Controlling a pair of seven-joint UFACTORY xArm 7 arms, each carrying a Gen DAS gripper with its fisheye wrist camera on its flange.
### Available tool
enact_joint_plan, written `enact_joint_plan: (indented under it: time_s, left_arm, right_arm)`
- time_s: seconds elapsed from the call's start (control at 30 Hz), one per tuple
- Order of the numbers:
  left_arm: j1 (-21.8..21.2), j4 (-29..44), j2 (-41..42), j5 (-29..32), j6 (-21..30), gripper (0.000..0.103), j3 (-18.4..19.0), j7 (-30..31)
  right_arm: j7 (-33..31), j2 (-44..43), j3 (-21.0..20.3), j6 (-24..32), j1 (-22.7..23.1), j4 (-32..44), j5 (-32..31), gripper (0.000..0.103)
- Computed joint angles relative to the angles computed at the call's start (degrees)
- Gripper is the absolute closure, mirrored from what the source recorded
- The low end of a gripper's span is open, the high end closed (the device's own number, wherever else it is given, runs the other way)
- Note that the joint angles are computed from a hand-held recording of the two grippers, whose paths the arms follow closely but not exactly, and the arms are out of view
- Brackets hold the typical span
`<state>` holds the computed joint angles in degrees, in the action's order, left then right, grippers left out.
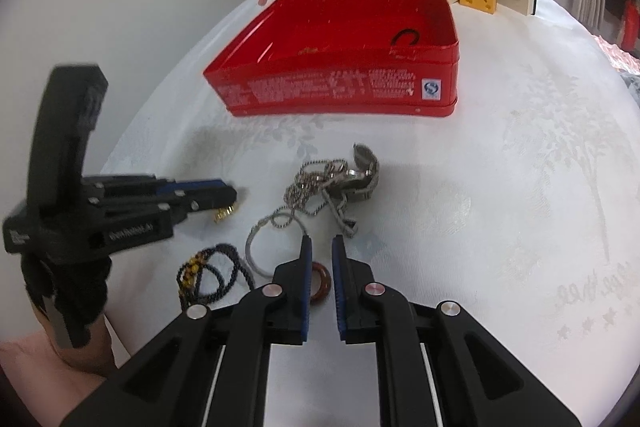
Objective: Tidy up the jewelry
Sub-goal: 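Grasp the gold leaf pendant with the left gripper while the right gripper grasps the brown wooden ring, then carry the pendant and wooden ring into the red tin and open both grippers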
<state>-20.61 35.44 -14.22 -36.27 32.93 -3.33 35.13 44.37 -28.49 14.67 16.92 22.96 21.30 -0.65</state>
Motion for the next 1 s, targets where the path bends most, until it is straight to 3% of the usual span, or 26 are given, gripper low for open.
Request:
enact_joint_plan:
  time_s: [0.13,0.6,0.77,1.0]
  left_arm:
    - [0.02,-0.38,-0.71,-0.60,0.21,0.090,0.48,0.88]
    - [-0.03,-0.71,-1.61,-1.80,0.38,0.090,1.00,1.81]
    - [-0.08,-0.71,-1.58,-2.29,0.33,0.090,1.06,2.28]
    - [0.08,-0.86,-2.42,-3.00,0.85,0.090,1.50,3.04]
  right_arm:
    - [-0.53,1.00,-0.27,2.29,0.74,0.45,0.36,0.092]
    - [-3.86,5.53,-1.49,2.50,3.06,2.08,3.24,0.092]
    - [-0.88,6.49,1.87,4.34,0.63,3.42,-1.09,0.093]
    - [1.88,3.84,2.46,4.13,0.45,2.69,-3.92,0.096]
